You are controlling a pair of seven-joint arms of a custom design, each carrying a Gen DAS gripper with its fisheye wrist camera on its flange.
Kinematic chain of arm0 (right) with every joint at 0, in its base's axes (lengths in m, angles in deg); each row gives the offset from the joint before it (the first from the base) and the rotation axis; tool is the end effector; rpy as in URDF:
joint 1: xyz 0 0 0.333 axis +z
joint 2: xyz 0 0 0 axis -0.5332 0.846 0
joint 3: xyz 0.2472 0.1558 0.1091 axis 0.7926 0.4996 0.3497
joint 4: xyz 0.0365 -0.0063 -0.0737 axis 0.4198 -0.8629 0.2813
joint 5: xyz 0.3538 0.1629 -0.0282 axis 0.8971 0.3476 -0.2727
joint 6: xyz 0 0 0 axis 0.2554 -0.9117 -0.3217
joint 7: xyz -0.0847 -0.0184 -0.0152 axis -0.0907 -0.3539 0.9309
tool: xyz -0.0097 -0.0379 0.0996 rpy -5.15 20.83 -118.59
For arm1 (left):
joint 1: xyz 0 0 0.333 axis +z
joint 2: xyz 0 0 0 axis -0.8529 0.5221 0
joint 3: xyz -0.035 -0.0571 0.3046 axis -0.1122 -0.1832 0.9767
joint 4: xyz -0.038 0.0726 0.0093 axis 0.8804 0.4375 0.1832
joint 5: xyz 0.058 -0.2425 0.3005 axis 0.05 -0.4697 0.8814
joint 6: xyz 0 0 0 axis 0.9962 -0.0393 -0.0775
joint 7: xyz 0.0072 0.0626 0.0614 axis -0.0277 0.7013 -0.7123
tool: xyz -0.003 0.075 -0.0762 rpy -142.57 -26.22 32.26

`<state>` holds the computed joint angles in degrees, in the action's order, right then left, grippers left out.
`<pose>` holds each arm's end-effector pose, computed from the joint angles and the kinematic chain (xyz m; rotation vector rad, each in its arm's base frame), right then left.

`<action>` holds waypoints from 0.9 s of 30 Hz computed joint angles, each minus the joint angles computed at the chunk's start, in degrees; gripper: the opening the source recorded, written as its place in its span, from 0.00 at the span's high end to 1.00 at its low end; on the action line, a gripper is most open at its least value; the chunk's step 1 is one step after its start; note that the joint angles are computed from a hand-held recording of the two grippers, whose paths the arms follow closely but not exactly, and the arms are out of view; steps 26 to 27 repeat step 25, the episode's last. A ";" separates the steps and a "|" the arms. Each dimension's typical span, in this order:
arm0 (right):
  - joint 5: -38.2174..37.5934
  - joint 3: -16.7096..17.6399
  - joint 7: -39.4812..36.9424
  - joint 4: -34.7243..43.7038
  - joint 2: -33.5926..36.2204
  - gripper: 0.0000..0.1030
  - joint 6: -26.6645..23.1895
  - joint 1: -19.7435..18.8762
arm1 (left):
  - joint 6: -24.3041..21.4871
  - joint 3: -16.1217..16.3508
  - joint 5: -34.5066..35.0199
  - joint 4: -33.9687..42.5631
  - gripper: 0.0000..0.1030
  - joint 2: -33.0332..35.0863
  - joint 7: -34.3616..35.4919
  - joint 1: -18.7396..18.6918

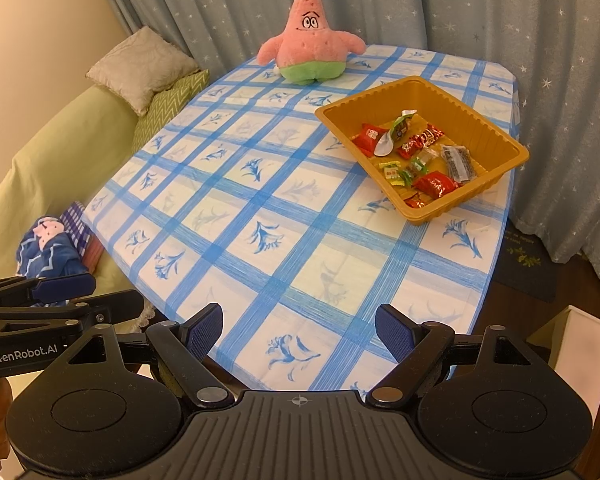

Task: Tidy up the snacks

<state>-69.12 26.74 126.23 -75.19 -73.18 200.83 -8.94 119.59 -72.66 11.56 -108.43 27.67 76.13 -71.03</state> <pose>0.4887 0.3104 0.5491 -1.2029 2.2125 -0.4694 0.6168 -0.2909 0.5622 -1.0836 2.6166 -0.9665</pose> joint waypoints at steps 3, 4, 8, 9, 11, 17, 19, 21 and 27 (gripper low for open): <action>0.08 -0.03 -0.01 -0.04 -0.02 0.19 0.06 0.00 | 0.02 0.00 0.02 -0.05 0.34 -0.04 0.00 -0.03; 0.13 -0.05 -0.06 -0.06 -0.06 0.19 0.07 -0.01 | 0.08 0.01 0.04 -0.13 0.34 -0.08 -0.05 -0.05; 0.03 -0.03 -0.01 -0.09 -0.07 0.19 0.05 -0.03 | 0.27 -0.04 -0.05 -0.34 0.34 -0.19 0.02 -0.08; 0.09 -0.07 -0.09 -0.18 -0.15 0.19 0.11 -0.05 | 0.38 -0.05 -0.06 -0.36 0.34 -0.18 0.06 -0.10; 0.08 -0.06 -0.08 -0.30 -0.19 0.19 0.20 -0.09 | 0.19 0.03 0.28 0.32 0.34 0.22 -0.27 -0.22; 0.20 -0.15 -0.44 -0.57 -0.35 0.19 0.56 -0.27 | 0.47 -0.03 0.31 0.01 0.34 0.03 -0.54 -0.33; 0.26 -0.17 -0.61 -0.61 -0.39 0.19 0.70 -0.34 | 0.54 -0.04 0.35 0.07 0.34 0.08 -0.66 -0.36; 0.50 -0.38 -1.29 -0.57 -0.39 0.19 1.09 -0.55 | 0.78 -0.05 0.39 -0.19 0.34 -0.07 -0.76 -0.42; 1.04 -0.71 -2.65 -0.88 -0.48 0.19 2.13 -0.99 | 0.83 0.17 1.53 1.05 0.34 0.70 -2.37 -0.92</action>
